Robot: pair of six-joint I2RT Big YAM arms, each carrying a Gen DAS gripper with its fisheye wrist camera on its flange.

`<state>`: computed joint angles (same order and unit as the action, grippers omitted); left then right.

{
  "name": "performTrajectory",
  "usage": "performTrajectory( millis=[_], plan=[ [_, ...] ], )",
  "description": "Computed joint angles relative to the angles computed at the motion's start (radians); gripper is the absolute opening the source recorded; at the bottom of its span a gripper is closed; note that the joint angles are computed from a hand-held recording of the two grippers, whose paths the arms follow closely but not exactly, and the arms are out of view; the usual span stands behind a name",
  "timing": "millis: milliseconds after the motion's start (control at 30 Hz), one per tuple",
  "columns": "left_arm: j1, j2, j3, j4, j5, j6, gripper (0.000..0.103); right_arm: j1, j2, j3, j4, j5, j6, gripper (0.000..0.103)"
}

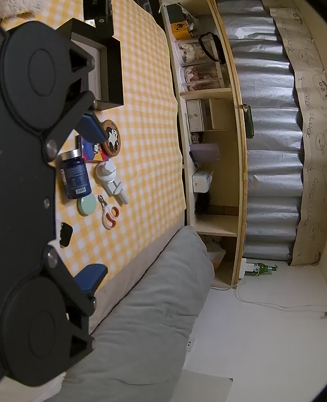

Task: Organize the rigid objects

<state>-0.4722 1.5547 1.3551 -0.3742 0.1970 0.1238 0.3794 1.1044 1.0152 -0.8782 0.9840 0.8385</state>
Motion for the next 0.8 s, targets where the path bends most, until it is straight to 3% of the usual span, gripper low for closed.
performTrajectory(
  millis=[800],
  plan=[
    [0.006,-0.004,-0.005,0.002,0.000,0.003,0.103,-0.001,0.000,-0.001,0.004,-0.001,0.000,0.103]
  ],
)
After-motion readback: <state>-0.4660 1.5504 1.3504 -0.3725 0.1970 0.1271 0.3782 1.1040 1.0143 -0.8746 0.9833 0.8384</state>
